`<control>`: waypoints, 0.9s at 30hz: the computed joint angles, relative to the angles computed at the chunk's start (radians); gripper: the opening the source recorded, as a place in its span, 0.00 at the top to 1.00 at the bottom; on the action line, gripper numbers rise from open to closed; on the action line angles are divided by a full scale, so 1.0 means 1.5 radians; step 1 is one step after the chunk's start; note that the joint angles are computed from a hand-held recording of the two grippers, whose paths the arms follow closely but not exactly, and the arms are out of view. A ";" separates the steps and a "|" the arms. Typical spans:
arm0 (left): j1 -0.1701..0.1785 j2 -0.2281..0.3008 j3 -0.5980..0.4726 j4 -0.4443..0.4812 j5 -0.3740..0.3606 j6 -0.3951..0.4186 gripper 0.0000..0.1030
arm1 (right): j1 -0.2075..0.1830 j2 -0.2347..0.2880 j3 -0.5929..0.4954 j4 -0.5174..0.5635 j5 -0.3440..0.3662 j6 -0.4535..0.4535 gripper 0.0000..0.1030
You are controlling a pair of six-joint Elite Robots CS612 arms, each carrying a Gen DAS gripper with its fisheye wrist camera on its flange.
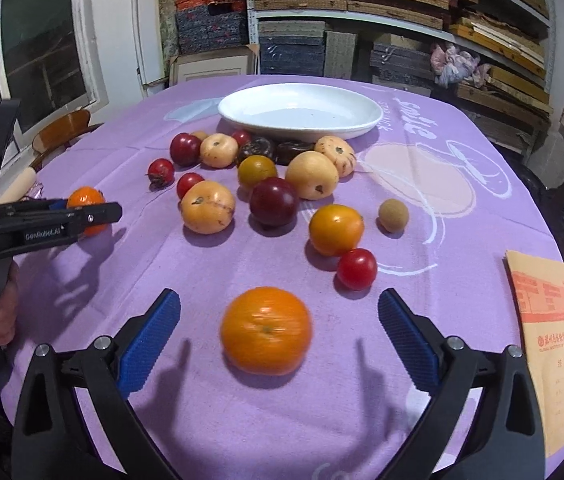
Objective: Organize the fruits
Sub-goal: 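Grasp a mandarin with the left tool while the right tool grasps another mandarin, then carry both mandarins onto the white plate and open both tools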
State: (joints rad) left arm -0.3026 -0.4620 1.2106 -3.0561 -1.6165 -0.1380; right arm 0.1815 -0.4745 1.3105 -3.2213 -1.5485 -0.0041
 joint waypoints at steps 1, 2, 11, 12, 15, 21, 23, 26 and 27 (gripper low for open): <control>0.002 0.000 -0.001 0.001 -0.008 -0.003 0.55 | 0.002 0.001 -0.002 0.007 -0.001 -0.007 0.26; 0.003 0.001 -0.002 0.003 -0.013 -0.005 0.55 | 0.003 0.001 -0.006 0.021 -0.001 -0.010 0.29; 0.008 0.004 -0.004 0.006 -0.039 -0.007 0.55 | -0.004 0.005 -0.012 0.060 0.017 0.002 0.54; 0.008 0.004 -0.005 0.007 -0.040 -0.007 0.55 | -0.005 0.005 -0.011 0.057 0.021 0.005 0.54; 0.009 0.005 -0.007 0.010 -0.043 -0.007 0.55 | -0.009 0.004 -0.007 0.048 0.034 0.007 0.55; 0.009 0.004 -0.013 0.031 -0.051 -0.001 0.55 | -0.018 -0.001 0.003 0.019 0.077 0.033 0.55; 0.009 0.001 -0.019 0.046 -0.052 0.010 0.55 | -0.022 -0.005 0.005 0.015 0.093 0.037 0.55; 0.009 -0.001 -0.038 0.066 -0.045 0.032 0.55 | -0.031 -0.012 -0.002 0.013 0.111 0.039 0.55; 0.008 0.000 -0.049 0.072 -0.041 0.038 0.55 | -0.033 -0.011 -0.013 0.016 0.114 0.038 0.55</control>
